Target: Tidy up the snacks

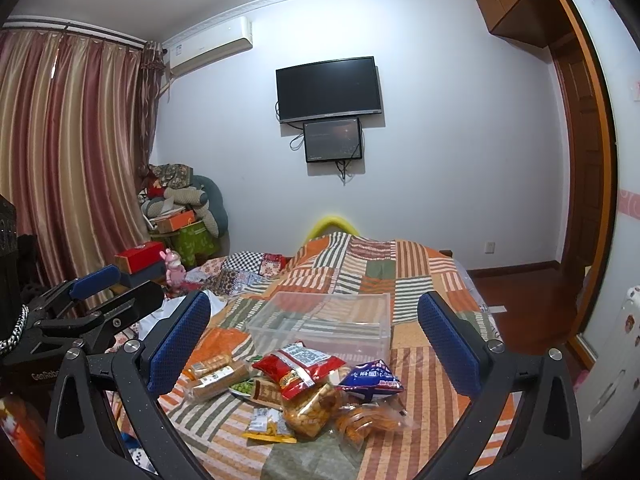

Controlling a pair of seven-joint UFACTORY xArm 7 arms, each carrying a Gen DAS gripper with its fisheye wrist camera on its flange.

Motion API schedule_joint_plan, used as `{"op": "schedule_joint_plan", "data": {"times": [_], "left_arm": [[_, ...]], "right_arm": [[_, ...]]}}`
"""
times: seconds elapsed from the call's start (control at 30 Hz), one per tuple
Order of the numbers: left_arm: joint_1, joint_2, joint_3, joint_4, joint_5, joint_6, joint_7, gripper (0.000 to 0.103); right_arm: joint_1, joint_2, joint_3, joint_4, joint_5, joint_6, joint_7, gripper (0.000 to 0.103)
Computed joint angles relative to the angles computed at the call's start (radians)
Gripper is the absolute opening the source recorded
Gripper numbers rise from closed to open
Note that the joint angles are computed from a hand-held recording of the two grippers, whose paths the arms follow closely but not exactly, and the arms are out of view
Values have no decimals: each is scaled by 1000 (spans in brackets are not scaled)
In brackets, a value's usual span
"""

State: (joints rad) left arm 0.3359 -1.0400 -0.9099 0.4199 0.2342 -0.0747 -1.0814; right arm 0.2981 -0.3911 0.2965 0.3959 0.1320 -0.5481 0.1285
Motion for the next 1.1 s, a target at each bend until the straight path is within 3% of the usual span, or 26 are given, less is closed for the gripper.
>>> {"op": "schedule_joint_plan", "data": {"times": [1.1], "left_arm": [[-10, -6, 6, 10, 6, 11, -11, 103]], "right_arm": [[14, 7, -13, -10, -14, -24, 16, 103]]}}
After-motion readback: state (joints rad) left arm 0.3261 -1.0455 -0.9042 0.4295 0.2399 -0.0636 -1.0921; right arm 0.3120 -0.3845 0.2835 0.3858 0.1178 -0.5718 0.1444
